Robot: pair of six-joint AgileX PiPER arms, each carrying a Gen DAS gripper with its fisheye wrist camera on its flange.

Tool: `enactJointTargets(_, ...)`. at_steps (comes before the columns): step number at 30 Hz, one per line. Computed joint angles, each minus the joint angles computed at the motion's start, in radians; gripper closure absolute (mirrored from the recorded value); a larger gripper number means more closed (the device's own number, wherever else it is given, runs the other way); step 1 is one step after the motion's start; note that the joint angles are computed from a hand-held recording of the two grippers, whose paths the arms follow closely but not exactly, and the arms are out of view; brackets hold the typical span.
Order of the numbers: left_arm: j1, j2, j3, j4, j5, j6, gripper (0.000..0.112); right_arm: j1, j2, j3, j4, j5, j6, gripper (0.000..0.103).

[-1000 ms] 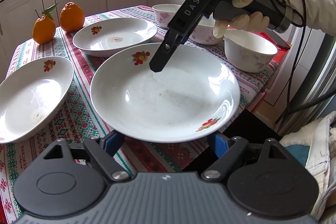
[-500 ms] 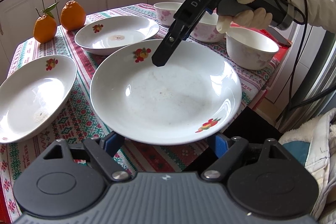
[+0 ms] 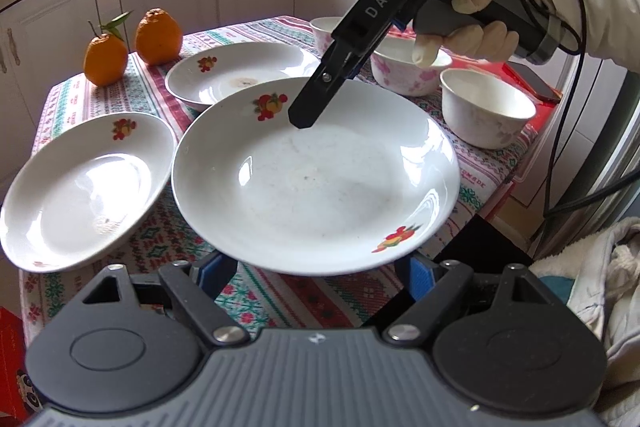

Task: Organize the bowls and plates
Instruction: 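Carry the held plate over another white plate with the right gripper, then lower the held plate onto the other plate and open the right gripper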

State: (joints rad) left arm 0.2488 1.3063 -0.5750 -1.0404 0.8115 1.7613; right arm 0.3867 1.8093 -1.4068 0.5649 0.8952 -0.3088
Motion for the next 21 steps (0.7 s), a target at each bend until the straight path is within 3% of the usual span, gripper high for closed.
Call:
enactJointTargets(12, 0.134, 0.003, -0.083, 0.026, 0.075, -0.025, 0.027, 0.057, 0.14, -0.29, -0.044, 0.092, 0.049, 0.027)
enactJointTargets(21, 0.21, 0.047, -0.136, 0.036, 0.058, -0.057, 0.027, 0.099, 0.376, -0.682, -0.056, 0.232, 0.086, 0.027)
